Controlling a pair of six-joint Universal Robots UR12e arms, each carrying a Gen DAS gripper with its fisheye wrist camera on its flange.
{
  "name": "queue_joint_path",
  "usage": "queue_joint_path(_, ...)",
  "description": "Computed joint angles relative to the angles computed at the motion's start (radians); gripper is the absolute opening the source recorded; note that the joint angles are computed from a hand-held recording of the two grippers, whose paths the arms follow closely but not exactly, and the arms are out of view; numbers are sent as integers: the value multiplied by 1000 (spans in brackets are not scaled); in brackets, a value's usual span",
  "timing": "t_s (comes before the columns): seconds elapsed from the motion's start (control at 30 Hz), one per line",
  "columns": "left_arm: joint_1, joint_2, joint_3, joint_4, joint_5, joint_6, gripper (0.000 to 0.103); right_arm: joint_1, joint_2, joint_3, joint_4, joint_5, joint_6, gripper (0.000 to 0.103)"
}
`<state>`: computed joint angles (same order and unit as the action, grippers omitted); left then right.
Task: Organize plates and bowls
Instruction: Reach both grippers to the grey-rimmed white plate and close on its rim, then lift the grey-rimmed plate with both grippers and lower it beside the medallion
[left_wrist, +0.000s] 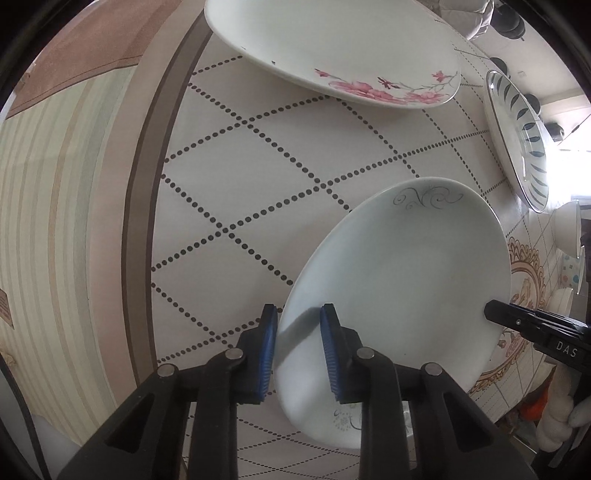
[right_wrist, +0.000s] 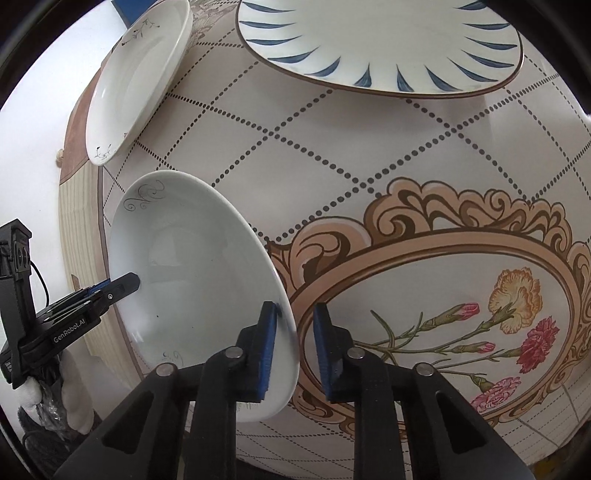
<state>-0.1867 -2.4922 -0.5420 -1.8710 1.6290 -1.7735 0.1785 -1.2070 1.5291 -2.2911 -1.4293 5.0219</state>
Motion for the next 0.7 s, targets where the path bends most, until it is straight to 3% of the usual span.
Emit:
queue_joint_path(0.17, 0, 17, -28, 31, -5, 17, 16, -7, 28, -53, 65, 15, -34, 14)
queue_joint_path(0.33, -3, 16, -29, 45, -7, 18, 14, -3, 21, -26, -1, 26, 13, 13)
queue_joint_path(0.53, -5, 20, -14, 41, -19, 17, 14, 3, 14, -18, -16, 12, 32, 13)
queue_joint_path(0.7, -10, 61, -72, 58, -13, 48, 14, 16, -22, 27, -54, -13, 74, 13)
